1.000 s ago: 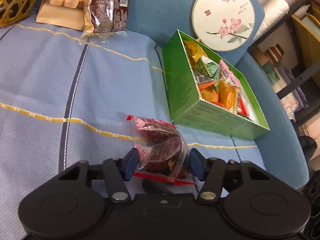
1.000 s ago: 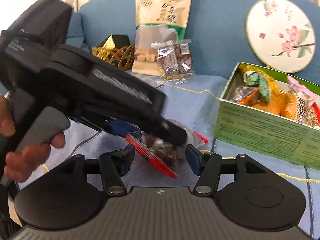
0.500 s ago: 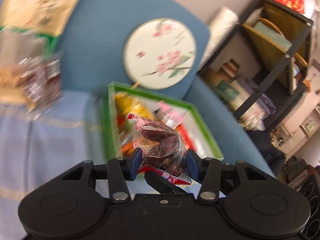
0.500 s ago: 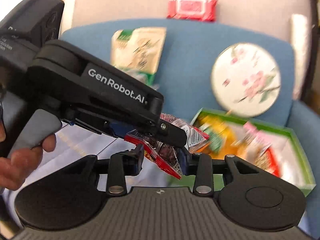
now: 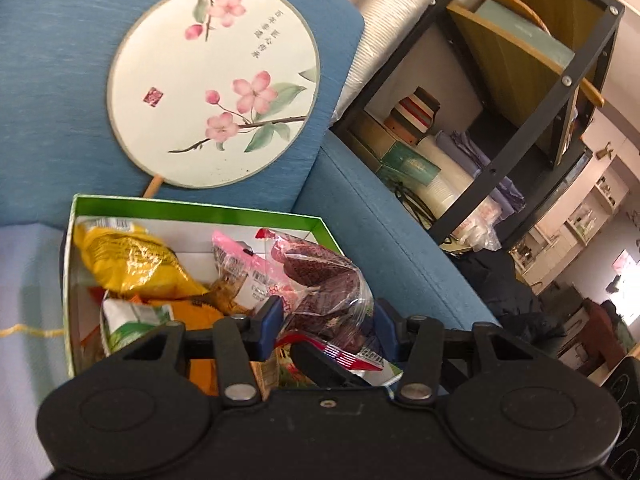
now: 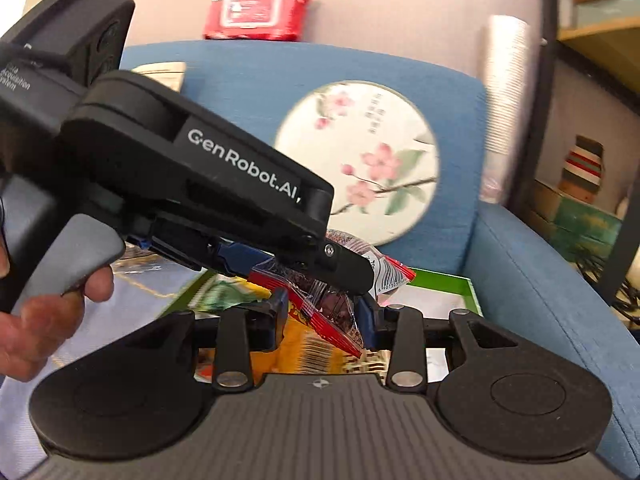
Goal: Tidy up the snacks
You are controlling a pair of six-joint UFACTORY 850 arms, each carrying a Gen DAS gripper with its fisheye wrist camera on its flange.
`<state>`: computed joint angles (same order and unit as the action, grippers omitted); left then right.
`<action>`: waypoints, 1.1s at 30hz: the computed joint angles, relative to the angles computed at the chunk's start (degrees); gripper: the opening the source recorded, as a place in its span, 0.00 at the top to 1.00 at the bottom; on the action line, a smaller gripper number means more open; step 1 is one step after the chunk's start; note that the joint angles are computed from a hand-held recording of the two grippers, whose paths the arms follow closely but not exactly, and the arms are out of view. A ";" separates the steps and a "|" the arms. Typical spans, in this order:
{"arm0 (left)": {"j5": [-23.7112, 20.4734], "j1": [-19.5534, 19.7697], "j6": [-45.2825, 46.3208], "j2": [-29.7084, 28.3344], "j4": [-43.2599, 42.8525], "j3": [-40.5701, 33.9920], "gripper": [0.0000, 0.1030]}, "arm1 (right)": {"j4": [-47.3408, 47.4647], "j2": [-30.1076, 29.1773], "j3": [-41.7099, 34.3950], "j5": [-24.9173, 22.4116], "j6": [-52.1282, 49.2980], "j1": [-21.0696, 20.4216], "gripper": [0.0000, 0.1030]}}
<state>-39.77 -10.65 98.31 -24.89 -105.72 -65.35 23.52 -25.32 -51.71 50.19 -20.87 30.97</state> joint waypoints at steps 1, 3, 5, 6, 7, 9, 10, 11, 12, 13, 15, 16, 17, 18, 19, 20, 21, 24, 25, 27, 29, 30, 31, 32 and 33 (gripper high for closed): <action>1.26 -0.29 0.36 -0.32 -0.47 -0.20 0.02 | -0.94 -0.61 -0.20 0.56 0.44 -0.50 0.38; 4.60 -0.31 -1.07 -0.17 -1.61 0.58 0.00 | 2.26 -2.45 -2.03 -0.91 -3.13 -0.53 0.25; 5.80 0.58 -1.35 0.82 -3.96 2.41 0.00 | 10.68 -4.34 -4.83 -5.46 -10.66 -0.02 0.00; 4.69 1.74 -1.91 1.48 -4.24 3.80 0.00 | 12.86 -5.08 -5.29 -5.13 -12.09 0.35 0.00; 4.22 2.59 -2.20 2.24 -5.13 5.08 0.00 | 13.46 -5.24 -4.91 -4.49 -11.88 0.63 0.00; 4.46 4.54 -1.99 4.39 -6.96 8.15 0.00 | 11.66 -4.56 -3.34 -3.53 -8.55 0.89 0.00; 4.11 5.48 -1.60 5.34 -7.77 9.46 0.00 | 11.18 -4.10 -2.73 -3.11 -7.28 1.15 0.00; 3.49 6.74 -0.78 6.62 -9.44 11.28 0.00 | 10.76 -3.83 -2.57 -2.79 -6.65 1.13 0.00; 3.12 7.78 -0.49 7.80 -10.72 12.64 0.00 | 10.96 -3.37 -2.32 -2.17 -6.82 1.60 0.00; 2.63 8.83 -0.20 8.73 -11.86 13.82 0.00 | 11.70 -2.86 -2.02 -1.27 -7.39 2.49 0.00; 3.64 11.11 0.61 10.96 -13.93 16.19 0.00 | 12.81 -2.47 -2.49 0.04 -8.47 3.86 0.00; 5.19 12.03 1.54 12.03 -15.28 17.19 0.00 | 12.24 -2.24 -2.60 0.23 -8.22 4.49 0.00; 7.16 13.08 3.12 13.01 -17.25 18.12 0.00 | 10.85 -1.91 -2.59 0.13 -7.67 5.10 0.00; 8.84 13.93 4.19 13.59 -18.57 18.64 0.00 | 8.88 -1.88 -3.28 -0.73 -7.25 5.36 0.00; 10.20 15.03 4.86 14.07 -19.36 19.10 0.00 | 7.53 -2.15 -4.18 -1.34 -7.07 5.89 0.00; 11.53 15.94 5.06 14.40 -19.95 19.39 0.00 | 6.06 -2.85 -5.58 -2.25 -6.98 6.39 0.00; 12.35 17.22 4.94 14.59 -20.16 19.71 0.00 | 4.88 -3.72 -7.21 -3.60 -7.06 6.83 0.00; 13.37 20.37 5.67 14.59 -21.24 20.43 0.00 | 3.04 -7.79 -14.17 -9.57 -8.12 8.46 0.00; 13.94 21.27 6.65 14.46 -21.79 20.54 0.00 | 2.56 -9.28 -16.55 -11.34 -8.14 8.90 0.00; 14.72 22.80 7.58 13.94 -22.09 20.47 0.00 | 2.21 -12.76 -22.12 -15.10 -8.14 9.81 0.00; 14.37 24.17 5.93 12.75 -20.00 19.81 0.00 | 3.41 -16.39 -27.60 -17.63 -9.12 10.43 0.00; 14.25 24.85 4.82 11.94 -18.59 19.16 0.00 | 5.28 -18.66 -31.00 -18.92 -10.72 10.77 0.00; 14.24 25.23 4.93 11.54 -18.42 18.94 0.00 | 7.89 -20.31 -33.68 -19.94 -12.84 11.07 0.00; 14.36 25.44 6.00 10.78 -19.09 18.40 0.00 | 11.24 -22.26 -36.66 -20.88 -15.56 11.38 0.00; 14.46 25.68 6.78 10.14 -19.32 17.92 0.00 | 15.07 -23.97 -39.24 -21.39 -18.71 11.80 0.00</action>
